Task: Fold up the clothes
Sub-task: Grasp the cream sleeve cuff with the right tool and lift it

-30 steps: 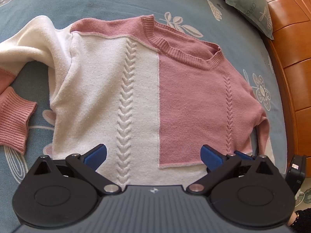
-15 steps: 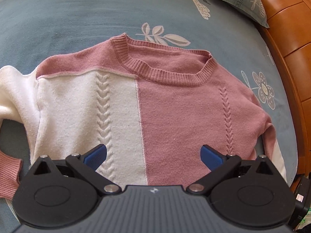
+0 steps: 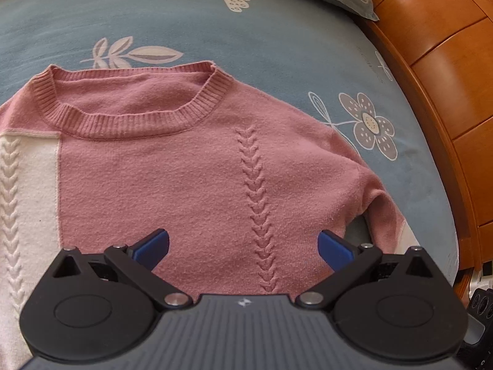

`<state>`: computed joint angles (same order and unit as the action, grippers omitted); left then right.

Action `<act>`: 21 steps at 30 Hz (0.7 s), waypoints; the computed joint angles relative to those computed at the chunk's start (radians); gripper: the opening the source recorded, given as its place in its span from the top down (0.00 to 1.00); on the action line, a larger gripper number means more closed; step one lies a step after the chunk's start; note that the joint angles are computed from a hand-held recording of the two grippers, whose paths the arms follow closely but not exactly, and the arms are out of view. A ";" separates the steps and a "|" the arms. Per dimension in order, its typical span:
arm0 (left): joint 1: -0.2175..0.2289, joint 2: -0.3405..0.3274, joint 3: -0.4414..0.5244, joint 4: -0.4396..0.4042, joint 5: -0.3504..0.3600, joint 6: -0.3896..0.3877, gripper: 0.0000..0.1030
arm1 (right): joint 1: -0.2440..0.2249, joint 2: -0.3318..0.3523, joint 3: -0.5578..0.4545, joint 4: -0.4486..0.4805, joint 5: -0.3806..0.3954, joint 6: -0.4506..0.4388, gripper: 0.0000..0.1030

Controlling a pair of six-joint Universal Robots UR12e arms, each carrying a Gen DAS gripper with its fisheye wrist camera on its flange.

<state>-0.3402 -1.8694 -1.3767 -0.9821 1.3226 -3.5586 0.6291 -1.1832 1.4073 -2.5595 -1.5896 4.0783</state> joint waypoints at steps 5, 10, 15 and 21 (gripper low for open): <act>-0.013 -0.028 0.013 0.001 -0.025 0.023 0.01 | 0.015 -0.006 0.038 -0.061 -0.131 0.061 0.00; -0.015 -0.039 0.024 -0.001 -0.036 0.033 0.01 | 0.015 0.031 0.004 -0.078 -0.283 0.081 0.00; -0.006 -0.036 0.023 -0.024 -0.062 0.089 0.01 | 0.006 0.035 0.012 -0.108 -0.355 0.156 0.00; 0.001 -0.026 -0.003 0.006 -0.080 0.088 0.01 | 0.037 0.045 0.012 -0.116 -0.412 0.228 0.00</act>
<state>-0.3395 -1.8951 -1.3800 -0.9764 1.2426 -3.4705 0.6658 -1.1385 1.4192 -2.6755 -2.0011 4.3061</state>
